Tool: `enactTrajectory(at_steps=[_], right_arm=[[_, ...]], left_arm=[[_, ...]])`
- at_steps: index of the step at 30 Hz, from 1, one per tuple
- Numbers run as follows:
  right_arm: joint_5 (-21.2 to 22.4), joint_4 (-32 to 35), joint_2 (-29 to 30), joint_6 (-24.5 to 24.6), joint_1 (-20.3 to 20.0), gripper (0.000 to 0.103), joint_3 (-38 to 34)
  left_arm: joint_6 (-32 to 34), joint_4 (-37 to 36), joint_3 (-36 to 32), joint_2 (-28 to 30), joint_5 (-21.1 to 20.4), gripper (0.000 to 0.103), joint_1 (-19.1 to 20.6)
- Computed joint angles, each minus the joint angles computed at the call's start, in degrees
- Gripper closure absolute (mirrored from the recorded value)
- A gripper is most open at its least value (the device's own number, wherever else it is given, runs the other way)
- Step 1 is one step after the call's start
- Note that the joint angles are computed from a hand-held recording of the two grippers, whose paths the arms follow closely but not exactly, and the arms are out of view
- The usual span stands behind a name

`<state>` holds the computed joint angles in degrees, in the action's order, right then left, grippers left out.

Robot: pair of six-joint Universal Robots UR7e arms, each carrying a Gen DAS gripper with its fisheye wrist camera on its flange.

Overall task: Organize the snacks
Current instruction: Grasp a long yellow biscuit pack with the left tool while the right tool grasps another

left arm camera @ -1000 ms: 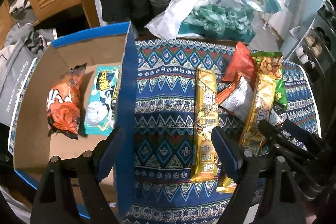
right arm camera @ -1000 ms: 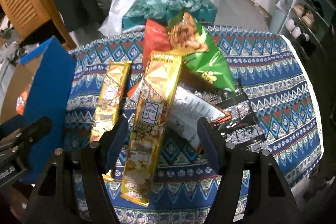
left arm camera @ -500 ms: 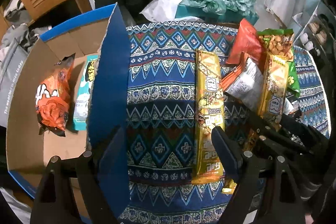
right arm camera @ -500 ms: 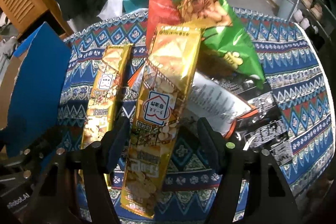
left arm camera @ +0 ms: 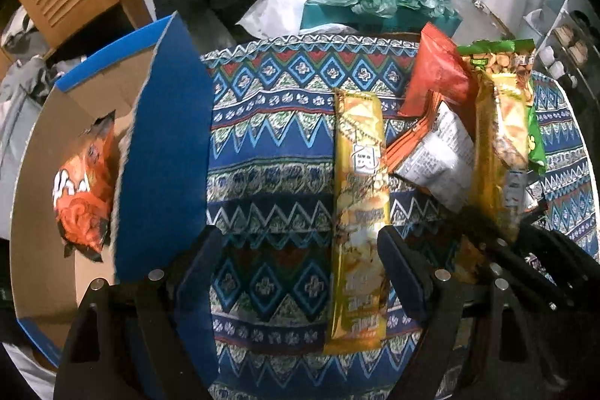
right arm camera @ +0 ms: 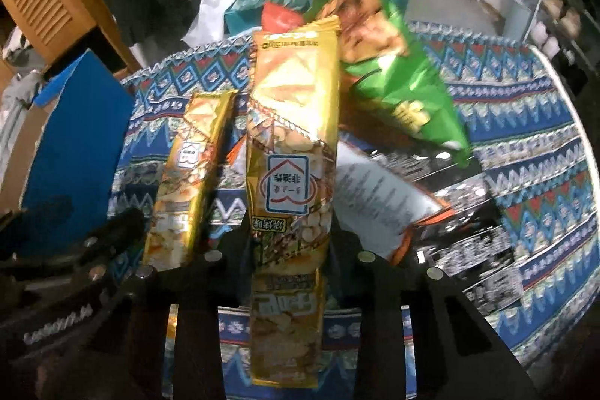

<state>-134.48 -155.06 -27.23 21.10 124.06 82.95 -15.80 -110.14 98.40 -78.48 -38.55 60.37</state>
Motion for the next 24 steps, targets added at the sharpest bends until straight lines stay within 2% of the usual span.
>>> enactTrajectory(at_steps=[8, 12, 21, 24], right_arm=[[-2.4, -3.04, -0.8, -3.2, 0.09, 0.073, 1.84], [-2.07, -3.89, -1.17, -3.32, -0.26, 0.073, 2.37], [-0.94, -5.55, -1.49, -4.51, -0.61, 0.073, 3.16], [-1.05, -5.32, -1.27, -4.62, -0.58, 0.073, 2.88]], left_arm=[[-2.46, 1.16, -2.81, 3.78, -2.29, 0.017, 1.63], [-2.71, 1.6, -3.36, 5.27, -1.56, 0.017, 1.6], [-5.32, 4.38, -5.46, 8.41, -3.23, 0.017, 3.19], [-4.37, 3.13, -5.17, 8.8, -2.5, 0.017, 3.21]])
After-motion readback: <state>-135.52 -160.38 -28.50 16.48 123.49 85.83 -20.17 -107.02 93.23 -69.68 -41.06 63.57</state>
